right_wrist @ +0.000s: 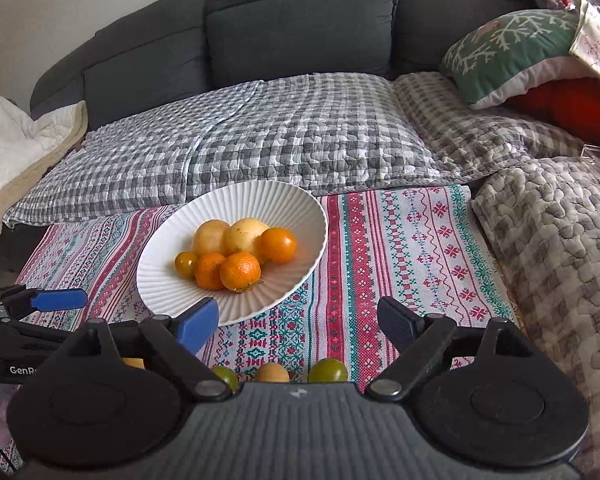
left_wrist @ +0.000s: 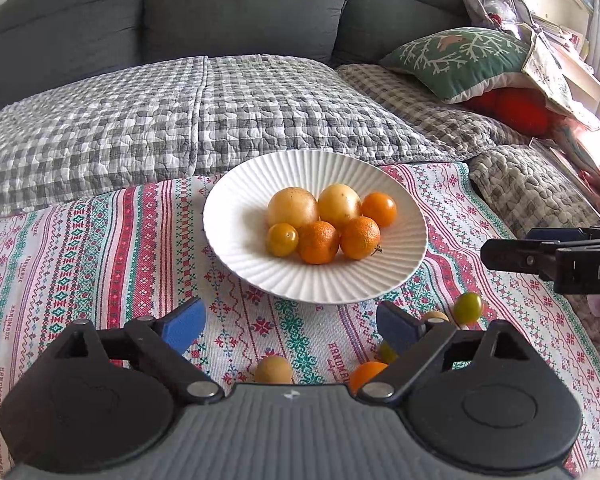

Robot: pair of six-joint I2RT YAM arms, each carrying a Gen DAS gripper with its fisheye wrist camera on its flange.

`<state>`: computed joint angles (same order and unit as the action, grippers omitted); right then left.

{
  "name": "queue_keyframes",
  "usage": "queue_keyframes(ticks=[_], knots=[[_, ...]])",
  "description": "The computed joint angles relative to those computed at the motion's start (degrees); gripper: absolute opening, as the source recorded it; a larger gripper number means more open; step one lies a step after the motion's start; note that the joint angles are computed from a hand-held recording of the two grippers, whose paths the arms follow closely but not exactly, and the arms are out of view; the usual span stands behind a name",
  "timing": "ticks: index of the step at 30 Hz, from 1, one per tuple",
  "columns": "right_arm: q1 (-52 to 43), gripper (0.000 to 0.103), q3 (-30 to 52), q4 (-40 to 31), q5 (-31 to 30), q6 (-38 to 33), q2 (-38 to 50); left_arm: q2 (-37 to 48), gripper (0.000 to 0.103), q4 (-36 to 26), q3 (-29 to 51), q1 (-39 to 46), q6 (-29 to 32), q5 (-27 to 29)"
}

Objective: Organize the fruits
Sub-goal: 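Lift both tools away from the plate toward the remaining fruit, then grasp a small brown fruit with the left tool while the right tool grasps a small yellow fruit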

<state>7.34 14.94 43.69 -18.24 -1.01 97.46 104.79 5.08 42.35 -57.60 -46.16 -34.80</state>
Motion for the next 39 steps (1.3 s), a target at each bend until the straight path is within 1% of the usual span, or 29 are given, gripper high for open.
queue_keyframes(ticks=[3, 6, 12, 15, 18, 21, 27, 33, 35, 36, 37, 39], knots=[[-0.2, 0.092, -1.8, -1.7, -0.5, 0.1, -2.9, -1.9, 0.088, -1.2, -1.4, -1.7, -3.2, -0.8], [1.0, 0.094, -3.8, -1.9, 1.5, 0.0, -4.8, -3.4, 0.091, -4.4, -1.9, -3.6, -6.3, -2.0], [4.1, 0.098, -6.2, -1.8, 5.2, 0.3, -6.5, -4.3, 0.092, -11.6, -1.8, -7.4, -11.7, -4.5], [5.6, 0.101, -7.9, 0.4, 6.5, 0.6, -6.4, -3.7, 0.092, -14.0, -1.9, -9.2, -13.7, -5.4], [7.7, 0.102, -8.7, 2.8, 8.9, 0.3, -5.0, -2.8, 0.092, -14.8, -2.5, -10.3, -15.0, -6.2], [8.2, 0.102, -10.0, 6.6, 9.0, 0.3, -2.7, -2.9, 0.092, -13.5, -4.1, -10.3, -14.7, -5.0], [9.2, 0.102, -11.2, 9.5, 9.4, 0.4, -0.7, -3.9, 0.092, -11.3, -7.8, -11.3, -14.9, -4.6], [10.9, 0.102, -11.6, 13.8, 9.6, 0.6, 3.8, -3.4, 0.091, -5.2, -11.1, -12.1, -12.6, -3.8], [11.7, 0.102, -11.4, 14.8, 9.8, 0.3, 5.2, -2.7, 0.088, -2.4, -11.7, -12.3, -11.4, -3.3], [12.2, 0.102, -11.4, 15.6, 9.8, 0.1, 6.3, -2.3, 0.082, -0.8, -12.0, -12.1, -10.4, -2.6], [12.4, 0.102, -11.4, 16.1, 9.6, -0.3, 7.0, -1.9, 0.074, 0.6, -12.1, -11.8, -9.4, -1.5], [13.1, 0.102, -11.1, 16.3, 8.5, -2.2, 8.5, -0.9, 0.064, 2.9, -12.0, -10.9, -7.8, 0.7]])
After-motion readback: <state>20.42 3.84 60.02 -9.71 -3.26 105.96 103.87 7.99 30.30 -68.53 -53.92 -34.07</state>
